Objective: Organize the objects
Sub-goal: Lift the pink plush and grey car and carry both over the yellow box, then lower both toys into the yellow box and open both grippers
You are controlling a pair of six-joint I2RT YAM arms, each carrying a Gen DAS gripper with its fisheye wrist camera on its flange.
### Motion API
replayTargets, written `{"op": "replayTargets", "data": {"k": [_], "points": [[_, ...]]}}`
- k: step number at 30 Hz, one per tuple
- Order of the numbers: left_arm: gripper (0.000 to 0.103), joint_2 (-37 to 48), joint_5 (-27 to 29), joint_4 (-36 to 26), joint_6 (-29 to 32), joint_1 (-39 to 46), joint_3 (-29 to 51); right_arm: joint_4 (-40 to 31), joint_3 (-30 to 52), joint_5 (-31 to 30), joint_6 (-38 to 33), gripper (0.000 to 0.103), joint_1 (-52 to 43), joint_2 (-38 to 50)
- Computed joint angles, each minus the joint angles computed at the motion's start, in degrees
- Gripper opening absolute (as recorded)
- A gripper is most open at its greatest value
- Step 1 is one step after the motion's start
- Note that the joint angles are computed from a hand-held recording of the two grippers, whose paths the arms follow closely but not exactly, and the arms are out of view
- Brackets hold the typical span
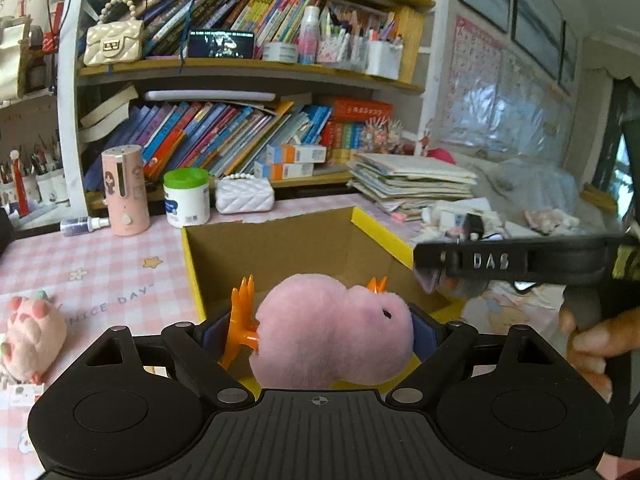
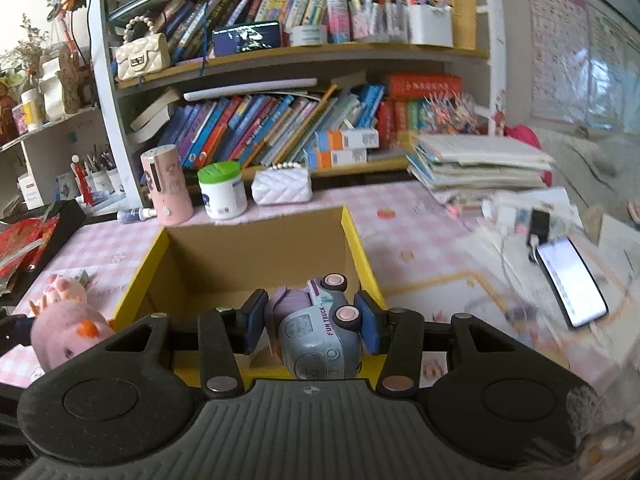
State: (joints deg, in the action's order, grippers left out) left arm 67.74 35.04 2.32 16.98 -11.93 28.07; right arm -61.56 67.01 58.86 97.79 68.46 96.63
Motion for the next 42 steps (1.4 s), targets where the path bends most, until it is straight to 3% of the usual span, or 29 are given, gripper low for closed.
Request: {"op": "replayTargets", "data": {"k": [10,19,29,37,42], "points": [[0.087,9.8,-14.61,7.98,-2.96,-10.87,3.02,31.03,-13.16,-5.91,-33.89,0.044,-12.67,-9.13],[0.086,18.58,-22.49,8.27,-2.95,-14.54,8.61,46.64,-16.5,-18.06,-51.51,0.044,-22.43,-7.1],[0.087,25.98,-28.18,6.03,-1.83,-16.56,14.72,50.15,-12.4,-29.18,-60.52,0.044,-30.2,0.18],[0.087,27.51,-30.17,4.32,0.58,-17.73,16.26,45.57,-6.95,-34.92,-66.66,0.044,-31.88,4.41],[0.088,27.91,-30.13,2.74,0.14,-17.77,17.29,44.69,-6.61,-36.71,-66.16,0.044,-32.62,4.7]]}}
